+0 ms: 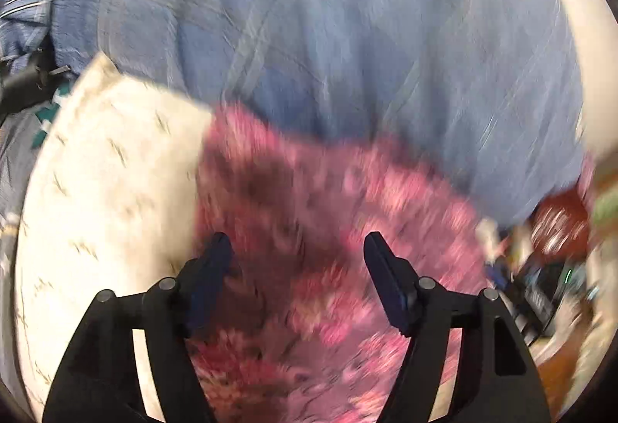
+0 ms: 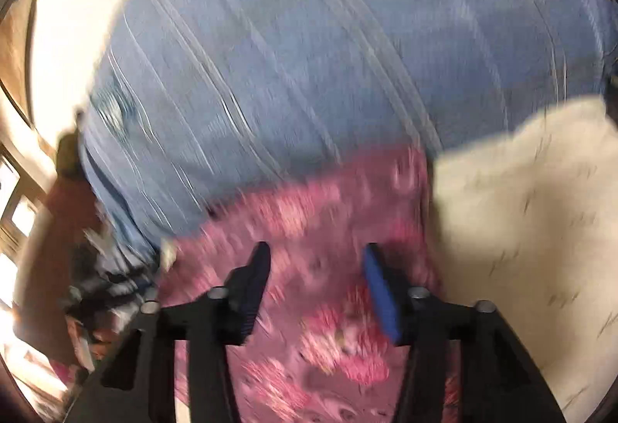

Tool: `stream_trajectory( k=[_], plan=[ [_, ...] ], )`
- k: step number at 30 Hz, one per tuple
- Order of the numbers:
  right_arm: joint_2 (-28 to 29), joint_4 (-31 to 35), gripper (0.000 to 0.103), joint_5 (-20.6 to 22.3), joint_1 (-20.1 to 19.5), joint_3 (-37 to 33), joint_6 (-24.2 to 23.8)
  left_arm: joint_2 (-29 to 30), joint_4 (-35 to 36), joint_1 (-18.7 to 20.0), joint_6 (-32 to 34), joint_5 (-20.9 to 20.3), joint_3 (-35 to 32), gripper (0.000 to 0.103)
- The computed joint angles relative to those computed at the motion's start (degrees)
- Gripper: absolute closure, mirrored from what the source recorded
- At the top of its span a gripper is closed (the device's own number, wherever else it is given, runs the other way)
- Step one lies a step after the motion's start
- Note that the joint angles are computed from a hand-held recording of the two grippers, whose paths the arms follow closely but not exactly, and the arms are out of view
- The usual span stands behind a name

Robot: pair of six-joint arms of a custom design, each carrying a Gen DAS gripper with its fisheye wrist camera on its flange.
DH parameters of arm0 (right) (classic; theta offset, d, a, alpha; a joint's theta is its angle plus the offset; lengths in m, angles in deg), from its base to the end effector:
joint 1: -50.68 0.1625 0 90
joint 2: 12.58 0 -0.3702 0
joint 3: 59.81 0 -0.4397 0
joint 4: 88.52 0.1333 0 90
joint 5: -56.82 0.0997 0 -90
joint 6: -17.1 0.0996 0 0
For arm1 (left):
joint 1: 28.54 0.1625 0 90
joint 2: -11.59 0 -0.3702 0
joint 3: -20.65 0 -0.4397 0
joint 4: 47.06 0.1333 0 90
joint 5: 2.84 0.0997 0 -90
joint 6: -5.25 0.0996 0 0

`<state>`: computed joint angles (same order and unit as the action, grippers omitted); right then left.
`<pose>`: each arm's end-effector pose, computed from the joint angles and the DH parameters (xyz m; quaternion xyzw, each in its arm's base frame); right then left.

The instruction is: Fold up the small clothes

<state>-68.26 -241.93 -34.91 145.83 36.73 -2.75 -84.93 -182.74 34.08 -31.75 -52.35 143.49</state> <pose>0.1900 -0.6571 0.1269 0.2094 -0.9580 0.1920 0.0397 -0.0409 -0.5095 0.2969 -0.1355 0.9167 -0.3152 0.2046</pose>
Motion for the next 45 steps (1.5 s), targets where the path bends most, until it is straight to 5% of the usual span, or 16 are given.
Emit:
stream_trajectory(
  k=[3, 4, 7, 12, 19, 25, 28, 33, 35, 36, 37, 38, 41, 45],
  plan=[
    [3.0, -2.3, 0.051, -8.9, 1.1, 0.1, -0.3, 4.5, 7.0, -0.1, -3.2, 4.7, -1.4, 0.032],
    [2.5, -2.6, 0.051, -9.0, 1.4, 0.6, 0.9, 4.0, 8.0, -1.1, -3.9, 6.1, -1.1, 0.032],
    [-2.8, -0.1, 0.05, -5.1, 0.5, 3.6, 6.5, -0.7, 8.0, -2.2, -6.3, 0.7, 0.4, 0.032],
    [-13.9, -3.2, 0.043, -6.1, -0.4, 13.4, 5.6, -18.5, 14.1, -7.3, -15.7, -1.8, 9.2, 0.032],
    [-23.4, -3.1, 0.043, -4.0, -6.5, 24.2, 10.6, -30.5, 11.4, -13.8, -28.3, -5.3, 22.4, 0.032],
    [-21.3, -5.0, 0.042, 4.6, -8.3, 25.4, 14.3, -24.6, 0.6, -11.3, -27.0, -8.5, 23.9, 0.032],
    [-18.1, -8.0, 0.042, 4.9, -7.2, 24.0, 14.5, -20.9, -5.5, -10.5, -25.5, -6.9, 23.3, 0.019],
    [-13.1, -13.7, 0.043, 6.7, -6.6, 21.5, 15.5, -16.3, -12.0, -8.0, -23.0, -5.8, 20.7, 0.019],
    [-10.9, -15.4, 0.052, 7.1, -6.2, 20.0, 15.0, -14.2, -15.8, -6.5, -21.6, -6.6, 19.6, 0.02],
    [-9.9, -16.1, 0.075, 6.4, -5.9, 19.4, 14.6, -12.6, -18.4, -5.6, -20.1, -7.1, 18.8, 0.025],
    [-8.4, -15.9, 0.091, 4.1, -5.2, 17.9, 14.9, -11.7, -19.2, -5.1, -19.3, -7.2, 18.2, 0.052],
    [-7.7, -14.8, 0.091, 4.2, -5.2, 17.1, 15.4, -10.8, -18.9, -4.7, -18.8, -6.9, 17.3, 0.083],
    [-7.8, -14.5, 0.093, 8.9, -6.2, 16.5, 16.4, -10.6, -17.1, -5.0, -18.1, -4.8, 16.2, 0.09],
    [-11.3, -13.3, 0.095, 13.5, -5.0, 17.3, 12.6, -13.1, -8.7, -12.7, -19.6, 7.7, 16.6, 0.094]
  ],
)
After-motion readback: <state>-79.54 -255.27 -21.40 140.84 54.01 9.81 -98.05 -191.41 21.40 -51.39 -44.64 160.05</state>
